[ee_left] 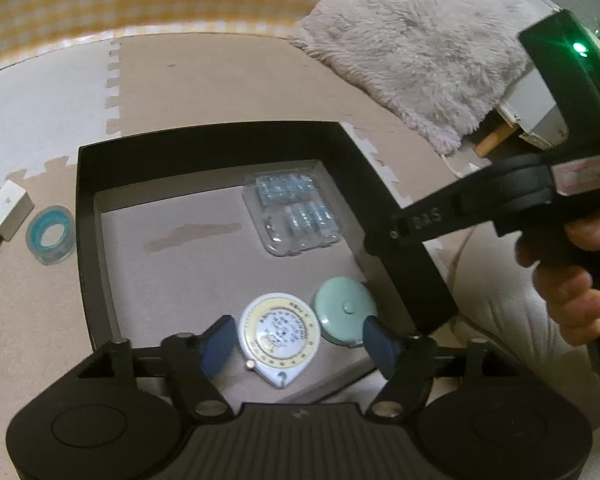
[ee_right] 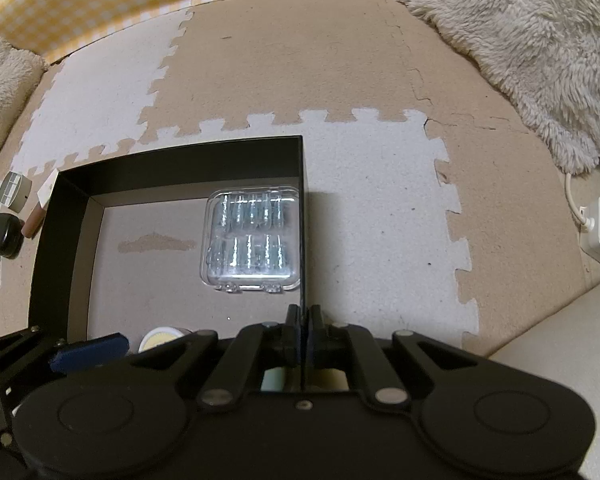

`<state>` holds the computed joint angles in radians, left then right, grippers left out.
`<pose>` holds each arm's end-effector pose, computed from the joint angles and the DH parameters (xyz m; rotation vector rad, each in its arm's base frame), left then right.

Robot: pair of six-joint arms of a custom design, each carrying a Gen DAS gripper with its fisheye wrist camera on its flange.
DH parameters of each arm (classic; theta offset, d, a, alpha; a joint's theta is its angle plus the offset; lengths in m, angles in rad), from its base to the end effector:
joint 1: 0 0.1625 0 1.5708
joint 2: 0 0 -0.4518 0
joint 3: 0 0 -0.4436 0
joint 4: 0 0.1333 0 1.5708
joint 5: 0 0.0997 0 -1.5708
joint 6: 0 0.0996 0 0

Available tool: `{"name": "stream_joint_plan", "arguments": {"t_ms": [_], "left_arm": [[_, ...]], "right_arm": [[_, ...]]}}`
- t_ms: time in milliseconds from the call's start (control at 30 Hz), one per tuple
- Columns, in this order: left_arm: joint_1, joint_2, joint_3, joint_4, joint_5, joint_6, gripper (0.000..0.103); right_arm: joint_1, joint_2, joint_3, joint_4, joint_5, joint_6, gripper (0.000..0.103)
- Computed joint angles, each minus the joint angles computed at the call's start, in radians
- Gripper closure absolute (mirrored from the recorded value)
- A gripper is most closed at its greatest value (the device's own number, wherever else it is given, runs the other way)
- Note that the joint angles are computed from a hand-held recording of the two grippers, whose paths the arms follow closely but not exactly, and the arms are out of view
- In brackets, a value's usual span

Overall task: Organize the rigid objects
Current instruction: 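Carry the white-and-yellow tape measure into the black box and release it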

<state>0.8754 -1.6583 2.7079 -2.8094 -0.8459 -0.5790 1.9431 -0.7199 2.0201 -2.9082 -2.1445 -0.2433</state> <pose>-0.0349 -0.3529 0.1734 0.0570 2.5604 -0.7724 0.2779 -0.4938 -0.0470 0.7651 -2.4533 0.0966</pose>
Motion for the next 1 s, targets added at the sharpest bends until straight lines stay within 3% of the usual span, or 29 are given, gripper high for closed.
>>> {"name": "stream_joint_plan", "arguments": {"t_ms": [100, 200, 567, 1000], "left_arm": [[-0.016, -0.014, 0.0, 0.024, 0.006, -0.013, 0.026], [-0.038, -0.033, 0.001, 0.061, 0.023, -0.037, 0.013], [-0.088, -0.077, 0.002, 0.15, 0.067, -0.07, 0.001], [-0.16, -0.242, 0.008, 0.354, 0.16, -0.137, 0.0]], "right_arm": [[0.0, -0.001, 0.0, 0.0, -0.001, -0.001, 0.099], [0.0, 0.0, 0.001, 0.0, 0.002, 0.002, 0.099], [-0.002, -0.001, 0.002, -0.003, 0.007, 0.003, 0.099], [-0.003, -0.002, 0.003, -0.005, 0.008, 0.001, 0.099]]}}
